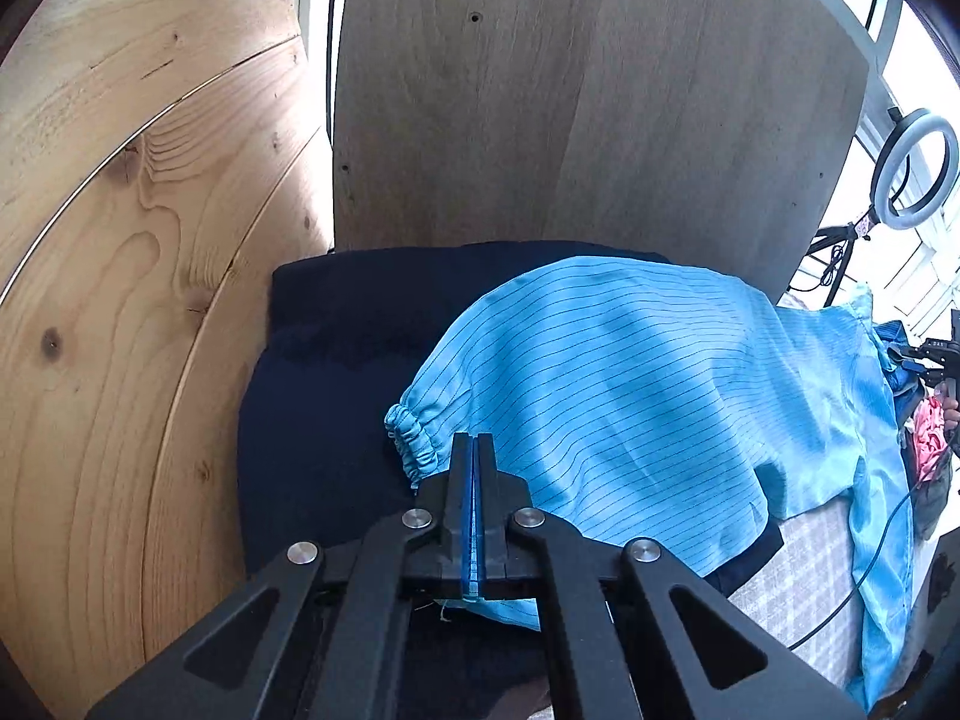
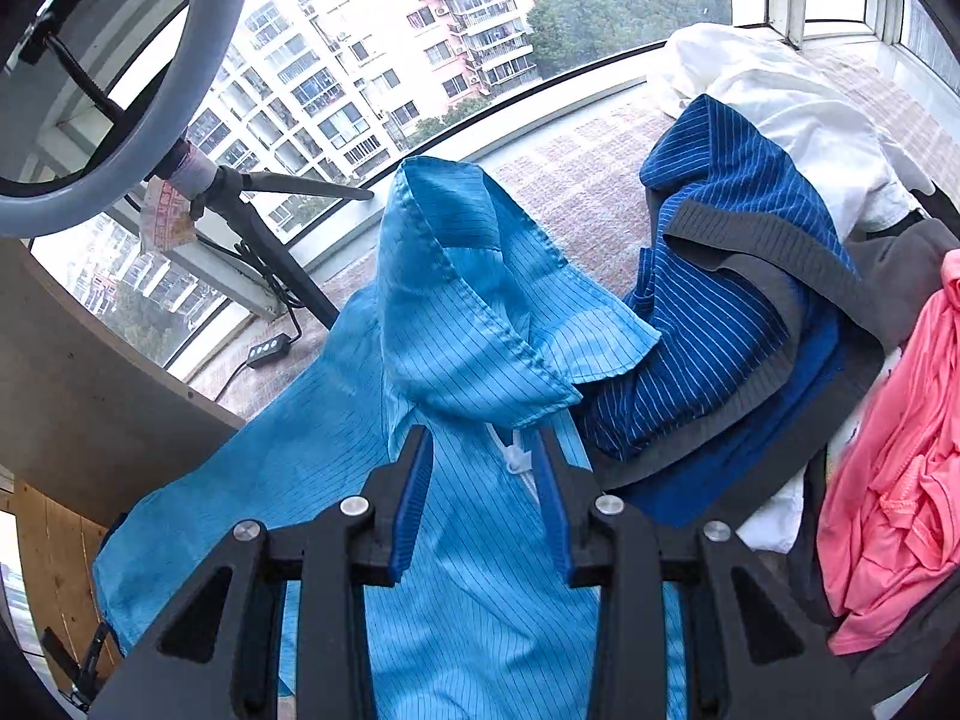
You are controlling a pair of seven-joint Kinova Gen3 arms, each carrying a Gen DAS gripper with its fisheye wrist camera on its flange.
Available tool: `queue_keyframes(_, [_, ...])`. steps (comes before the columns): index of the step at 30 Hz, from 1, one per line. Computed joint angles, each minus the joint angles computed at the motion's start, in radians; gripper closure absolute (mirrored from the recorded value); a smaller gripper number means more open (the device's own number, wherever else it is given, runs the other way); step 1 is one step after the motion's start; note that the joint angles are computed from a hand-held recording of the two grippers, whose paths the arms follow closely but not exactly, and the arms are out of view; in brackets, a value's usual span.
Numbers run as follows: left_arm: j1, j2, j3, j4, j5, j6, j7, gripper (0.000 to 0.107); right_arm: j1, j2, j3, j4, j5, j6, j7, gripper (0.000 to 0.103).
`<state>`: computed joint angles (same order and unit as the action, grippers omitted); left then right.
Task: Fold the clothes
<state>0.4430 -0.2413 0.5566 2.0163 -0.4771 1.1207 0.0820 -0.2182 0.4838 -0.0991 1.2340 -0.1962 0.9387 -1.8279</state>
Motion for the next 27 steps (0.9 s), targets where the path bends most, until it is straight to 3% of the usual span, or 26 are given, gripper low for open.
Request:
queue_keyframes(6, [0.004, 0.022, -0.011, -0.029, 0.000, 0.030, -0.011, 0.107, 0.011, 0.006, -0.013, 0.060, -0.028, -0.099, 0.006, 0.067])
queue_keyframes(7, [0.008, 0.026, -0.016, -0.031, 0.002, 0.030, -0.015, 0.107, -0.002, -0.003, -0.005, 0.076, -0.010, -0.116, 0.005, 0.064])
queue_keyframes(8, [0.012, 0.030, -0.023, -0.032, 0.003, 0.028, -0.022, 0.107, -0.017, -0.009, 0.006, 0.085, 0.014, -0.121, -0.004, 0.055])
queue_keyframes(12, [0.026, 0.051, -0.042, -0.035, 0.003, 0.017, -0.031, 0.107, -0.012, -0.033, -0.006, 0.153, 0.036, -0.185, 0.029, 0.051])
queue_keyframes(14, [0.035, 0.069, -0.051, -0.040, 0.003, 0.017, -0.032, 0.107, -0.032, -0.016, 0.002, 0.145, 0.072, -0.179, 0.060, 0.042])
queue_keyframes(17, [0.055, 0.095, -0.071, -0.050, 0.006, 0.019, -0.042, 0.107, -0.070, 0.013, 0.022, 0.129, 0.126, -0.186, 0.067, 0.042])
queue_keyframes(21, [0.085, 0.110, -0.088, -0.062, -0.002, 0.032, -0.042, 0.107, 0.006, 0.014, -0.046, 0.160, 0.029, -0.279, 0.129, 0.042])
queue_keyframes(23, [0.094, 0.112, -0.098, -0.063, -0.003, 0.035, -0.046, 0.107, 0.011, 0.022, -0.048, 0.153, 0.013, -0.287, 0.148, 0.046])
queue_keyframes(24, [0.098, 0.115, -0.101, -0.064, -0.004, 0.037, -0.045, 0.107, 0.010, 0.026, -0.048, 0.148, 0.010, -0.289, 0.155, 0.065])
queue_keyframes(26, [0.103, 0.117, -0.108, -0.062, -0.005, 0.036, -0.043, 0.107, 0.051, 0.039, -0.082, 0.136, -0.043, -0.281, 0.199, 0.088])
queue_keyframes(27, [0.105, 0.117, -0.111, -0.061, -0.005, 0.036, -0.044, 0.107, 0.066, 0.040, -0.092, 0.136, -0.069, -0.284, 0.212, 0.090])
